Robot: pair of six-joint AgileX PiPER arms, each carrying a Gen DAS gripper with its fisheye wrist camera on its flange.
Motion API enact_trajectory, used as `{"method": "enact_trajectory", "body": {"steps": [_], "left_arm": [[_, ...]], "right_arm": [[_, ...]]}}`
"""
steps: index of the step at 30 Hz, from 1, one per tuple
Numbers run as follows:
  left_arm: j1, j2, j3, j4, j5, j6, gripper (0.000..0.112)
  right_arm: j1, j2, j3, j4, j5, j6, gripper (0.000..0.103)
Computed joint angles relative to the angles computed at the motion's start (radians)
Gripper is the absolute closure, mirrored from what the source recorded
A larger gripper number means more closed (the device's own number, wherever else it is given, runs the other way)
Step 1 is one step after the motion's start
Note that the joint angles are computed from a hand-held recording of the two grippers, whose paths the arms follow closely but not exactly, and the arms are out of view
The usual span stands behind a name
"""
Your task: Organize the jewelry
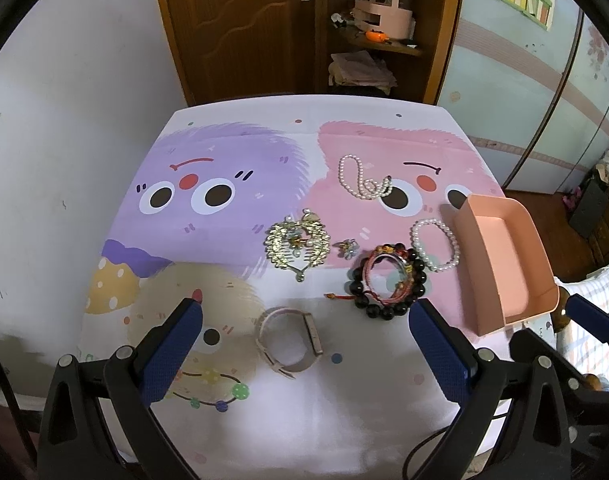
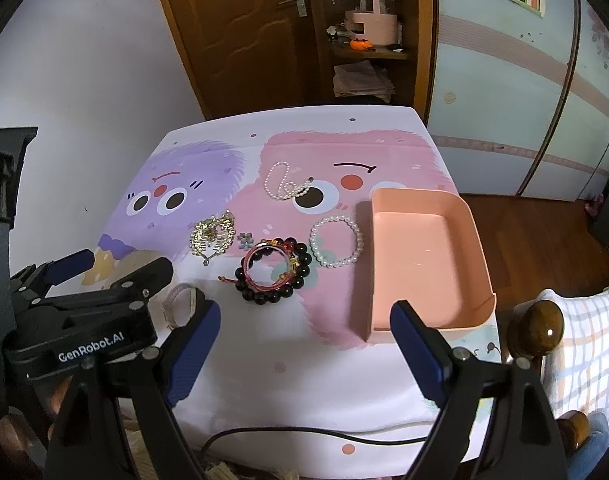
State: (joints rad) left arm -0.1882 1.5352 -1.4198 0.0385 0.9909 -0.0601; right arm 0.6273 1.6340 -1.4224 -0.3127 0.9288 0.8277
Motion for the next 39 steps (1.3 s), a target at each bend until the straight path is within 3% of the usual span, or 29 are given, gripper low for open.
{"method": "enact_trajectory", "body": {"steps": [10, 16, 18, 26, 34, 39], "left_arm": [[0.187, 0.093, -0.049, -0.133, 0.037, 0.165, 0.01], [0.297, 0.179, -0.084, -0.221, 0.093, 0.236, 0.01], [0.324, 0.212, -0.098, -0.248, 0.113, 0.261, 0.011], [0.291, 0.251, -0.056, -0.221, 0.103, 0.285, 0.012], [0.266, 0.304, -0.054, -0.179, 0.126, 0.251, 0.019], [0.247, 0.337, -0.05, -0.17, 0.145, 0.227, 0.035]], "right_arm": [[-0.035, 0.054, -0.039, 0.079, -0.017, -0.076, 0.017], [-0.092, 0.115, -0.088, 0.215, -0.023, -0.192, 0.028], [-0.111, 0.14, -0.108, 0.25, -0.022, -0.227, 0.036], [-0.171, 0.256, -0.191, 0.364, -0.007, -0.357, 0.051], [-0.179, 0.339, -0.258, 0.393, 0.003, -0.429, 0.053], [-0.183, 0.406, -0.323, 0.386, 0.024, -0.455, 0.054]]}}
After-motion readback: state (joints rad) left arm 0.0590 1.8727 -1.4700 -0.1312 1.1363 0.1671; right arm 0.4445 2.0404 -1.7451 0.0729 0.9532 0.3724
